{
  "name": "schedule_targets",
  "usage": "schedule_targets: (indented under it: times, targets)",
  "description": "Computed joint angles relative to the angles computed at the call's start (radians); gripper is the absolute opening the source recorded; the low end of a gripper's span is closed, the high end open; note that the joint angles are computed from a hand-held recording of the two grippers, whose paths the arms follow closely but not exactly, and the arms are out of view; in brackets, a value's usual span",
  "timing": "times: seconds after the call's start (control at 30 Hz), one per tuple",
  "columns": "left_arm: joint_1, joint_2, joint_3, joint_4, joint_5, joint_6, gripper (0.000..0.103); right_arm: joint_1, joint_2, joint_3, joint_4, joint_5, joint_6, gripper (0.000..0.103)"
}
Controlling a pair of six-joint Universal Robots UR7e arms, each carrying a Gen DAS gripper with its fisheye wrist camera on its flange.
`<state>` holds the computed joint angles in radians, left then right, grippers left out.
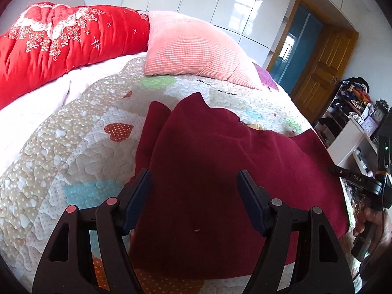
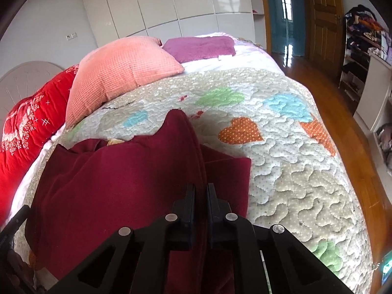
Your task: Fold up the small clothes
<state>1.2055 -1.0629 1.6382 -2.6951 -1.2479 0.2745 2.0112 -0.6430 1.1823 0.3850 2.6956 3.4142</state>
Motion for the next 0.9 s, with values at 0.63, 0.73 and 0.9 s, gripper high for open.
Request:
schedule_targets:
  times: [0.63, 0.73, 0.9]
  targets:
    - [-0.007, 0.032, -0.016, 0.04, 0.095, 0.004, 0.071, -0.036, 0.111, -0.26, 0.128, -0.127, -0.063, 0.009]
    - [-0.007, 0.033, -0.018, 0.043, 0.096, 0.003, 0.073, -0.086, 0.17, -0.343, 0.26, -0.109, 0.058, 0.009]
    - [-0.005, 0.04, -0.028, 0.05, 0.094, 0.003, 0.073, -0.113, 0.152, -0.312, 0.246, -0.128, 0.098, 0.009]
